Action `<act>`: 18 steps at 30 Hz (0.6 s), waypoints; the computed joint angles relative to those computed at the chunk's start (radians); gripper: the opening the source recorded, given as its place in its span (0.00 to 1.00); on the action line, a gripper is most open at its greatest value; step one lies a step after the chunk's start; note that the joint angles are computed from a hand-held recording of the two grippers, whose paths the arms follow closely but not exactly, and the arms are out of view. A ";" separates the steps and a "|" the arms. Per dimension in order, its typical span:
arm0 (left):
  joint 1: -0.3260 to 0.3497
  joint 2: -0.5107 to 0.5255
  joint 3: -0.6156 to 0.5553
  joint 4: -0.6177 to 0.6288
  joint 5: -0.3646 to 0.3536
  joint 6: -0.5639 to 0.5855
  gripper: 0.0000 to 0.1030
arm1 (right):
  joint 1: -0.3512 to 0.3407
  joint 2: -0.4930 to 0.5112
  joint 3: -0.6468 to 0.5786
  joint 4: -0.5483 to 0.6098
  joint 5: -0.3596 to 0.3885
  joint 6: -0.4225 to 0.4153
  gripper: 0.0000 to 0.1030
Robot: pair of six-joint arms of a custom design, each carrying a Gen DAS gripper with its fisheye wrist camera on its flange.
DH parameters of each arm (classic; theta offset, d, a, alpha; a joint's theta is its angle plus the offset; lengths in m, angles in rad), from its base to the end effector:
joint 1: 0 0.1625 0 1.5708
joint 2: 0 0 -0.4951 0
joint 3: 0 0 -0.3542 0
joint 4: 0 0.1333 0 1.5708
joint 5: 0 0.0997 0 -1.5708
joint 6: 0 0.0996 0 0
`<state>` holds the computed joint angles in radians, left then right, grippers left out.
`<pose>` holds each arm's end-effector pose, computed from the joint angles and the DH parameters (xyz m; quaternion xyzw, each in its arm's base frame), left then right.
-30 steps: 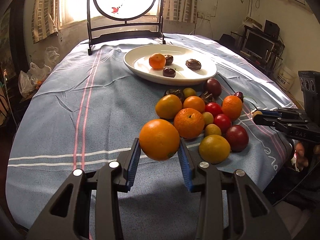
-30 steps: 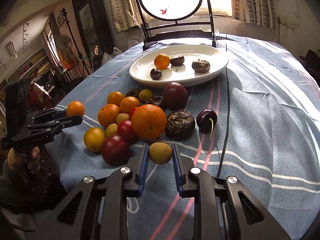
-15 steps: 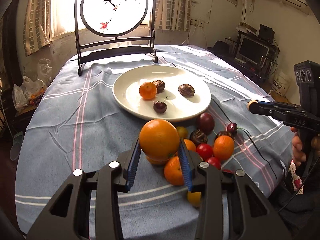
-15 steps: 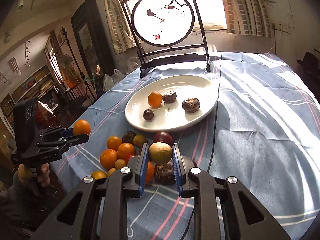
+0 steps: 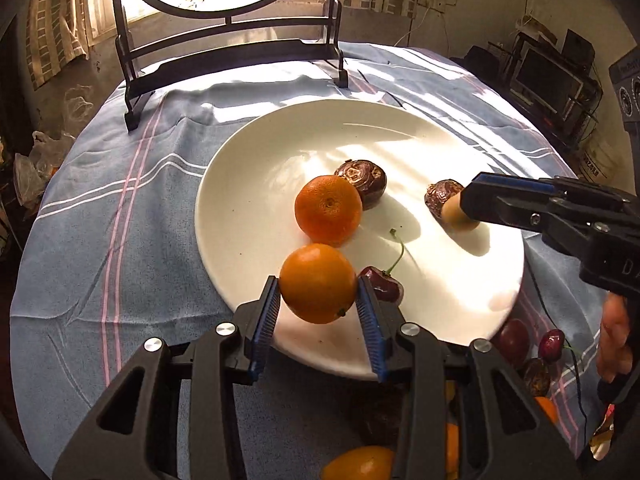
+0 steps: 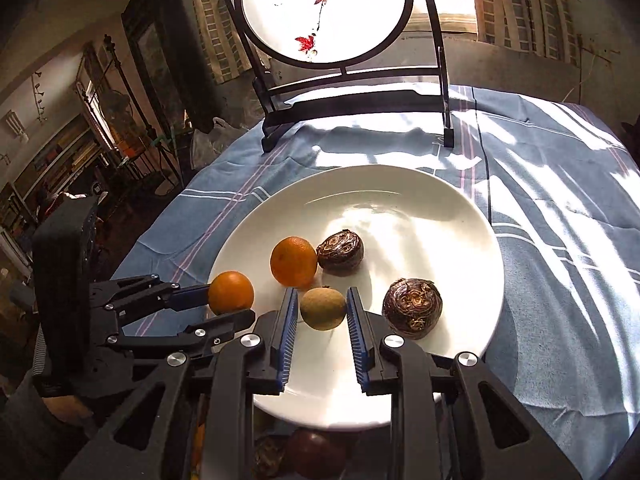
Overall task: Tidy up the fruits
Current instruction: 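Place a tangerine with the left tool while the right tool places a yellow plum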
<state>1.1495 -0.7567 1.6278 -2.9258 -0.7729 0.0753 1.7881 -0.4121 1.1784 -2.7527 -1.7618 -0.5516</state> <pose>-0.1031 -0.7304 0.2162 0.1296 0.8901 -0.2824 0.3335 0.2927 -0.7951 0.0660 0.3471 -0.9103 0.1870 0.1262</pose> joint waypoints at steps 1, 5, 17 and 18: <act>-0.003 -0.004 0.007 -0.013 -0.001 0.008 0.44 | 0.002 -0.002 0.014 -0.035 -0.003 -0.001 0.43; -0.051 -0.044 0.116 -0.196 0.037 0.097 0.52 | 0.007 -0.054 0.117 -0.125 0.000 -0.029 0.47; -0.207 -0.154 0.613 -0.458 0.015 0.045 0.55 | -0.050 -0.278 0.613 -0.442 0.014 -0.108 0.47; -0.213 -0.148 0.632 -0.468 0.017 0.034 0.54 | -0.057 -0.288 0.640 -0.459 0.012 -0.101 0.47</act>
